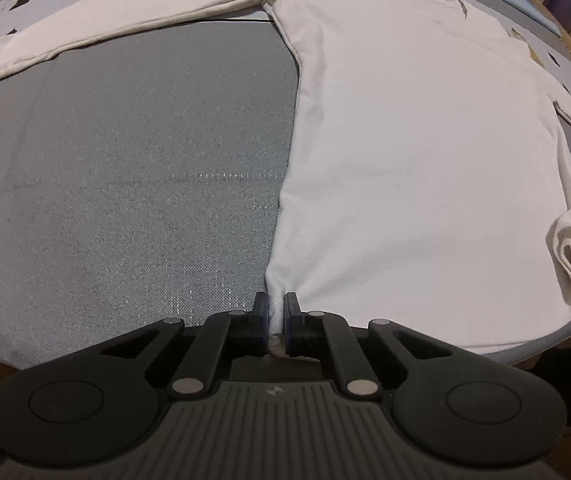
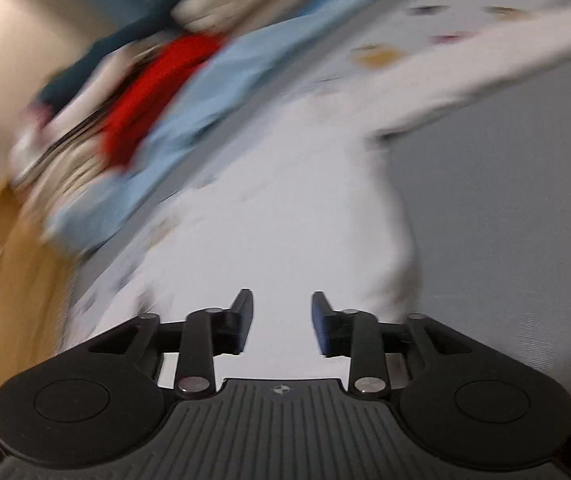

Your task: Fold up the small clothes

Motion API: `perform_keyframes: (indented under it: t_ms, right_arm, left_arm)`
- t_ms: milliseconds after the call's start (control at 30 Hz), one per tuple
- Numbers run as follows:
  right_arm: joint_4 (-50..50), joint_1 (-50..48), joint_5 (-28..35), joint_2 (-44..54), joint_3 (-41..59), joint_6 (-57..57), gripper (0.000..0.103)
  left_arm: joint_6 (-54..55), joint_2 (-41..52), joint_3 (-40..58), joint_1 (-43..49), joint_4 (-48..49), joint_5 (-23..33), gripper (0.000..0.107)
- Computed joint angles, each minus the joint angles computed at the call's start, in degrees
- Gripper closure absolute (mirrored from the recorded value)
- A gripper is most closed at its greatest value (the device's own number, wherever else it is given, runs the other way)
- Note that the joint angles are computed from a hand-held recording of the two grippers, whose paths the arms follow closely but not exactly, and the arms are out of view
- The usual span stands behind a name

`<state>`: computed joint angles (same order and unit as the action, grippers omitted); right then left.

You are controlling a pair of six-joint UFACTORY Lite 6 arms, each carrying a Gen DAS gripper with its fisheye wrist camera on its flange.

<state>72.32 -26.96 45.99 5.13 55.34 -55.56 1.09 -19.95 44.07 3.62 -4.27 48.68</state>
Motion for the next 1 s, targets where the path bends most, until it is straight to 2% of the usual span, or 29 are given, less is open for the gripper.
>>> perform_keyframes:
  t_ms: [67, 100, 200, 300, 467, 500, 533, 567, 600, 633, 767, 833, 933, 967, 1000]
  right_arm:
    - [-6.88, 0.67, -6.24, 1.17, -0.06, 7.54, 0.067]
    - [-11.11, 1.05, -7.22, 2.65, 0.2, 11.33, 0.067]
    - [-13.07, 0.82, -3.31, 4.42, -0.68, 12.08, 0.066]
    - [-13.52, 2.18, 1.12, 5.97, -0.84, 13.17, 0.05]
    - [-16.62, 5.54, -1.01, 6.6, -1.63, 18.52, 0.05]
    - [-16.15, 5.88, -1.43, 6.73, -1.49, 18.72, 0.055]
    - [-16.11, 5.35, -1.1, 6.05, -1.85, 18.8, 0.071]
    - [-15.8, 4.56, -0.18, 5.38, -1.92, 18.67, 0.081]
    - [-15.21, 4.28, 0.03, 5.83, -1.33, 18.59, 0.095]
    - [-15.64, 2.72, 1.08, 4.34, -1.24, 19.47, 0.102]
    - [-17.62, -2.53, 6.93, 1.68, 3.98, 18.75, 0.103]
    - [-22.58, -5.93, 9.71, 0.06, 6.4, 17.32, 0.103]
    - [-29.82, -8.38, 9.08, 1.13, 8.01, 16.96, 0.103]
    - [-29.64, -8.4, 9.36, 1.43, 6.91, 15.94, 0.103]
    - [-27.78, -8.23, 10.18, 1.92, 5.7, 13.95, 0.099]
  left_arm:
    - [-1.26, 1.01, 1.04, -1.11, 0.77, 0.14, 0.099]
    - [-2.39, 1.31, 1.14, -2.06, 1.24, -0.03, 0.099]
    - [-2.56, 2.18, 1.61, -2.27, 1.74, -0.04, 0.099]
    - [-2.32, 2.5, 1.3, -2.19, 1.8, -0.55, 0.099]
    - [-1.92, 2.41, 0.99, -2.13, 1.51, -0.87, 0.099]
    - [-1.99, 2.44, 0.94, -2.17, 1.45, -0.99, 0.099]
    - [-1.96, 2.45, 0.94, -2.1, 1.32, -1.04, 0.099]
    - [-1.87, 2.45, 0.96, -1.98, 1.16, -1.09, 0.099]
    - [-1.77, 2.44, 0.96, -1.85, 1.01, -1.12, 0.099]
    - [-1.68, 2.39, 0.97, -1.72, 0.9, -1.11, 0.099]
    - [-1.01, 1.62, 0.89, -1.76, 0.44, -1.06, 0.099]
    - [0.16, 0.97, 1.22, -1.48, -0.53, -0.61, 0.099]
    - [2.02, 0.3, 1.19, -0.45, -1.68, -0.31, 0.099]
    - [2.09, 0.49, 1.25, -0.25, -1.76, -0.27, 0.099]
    - [2.08, 0.72, 1.3, -0.07, -1.77, -0.24, 0.099]
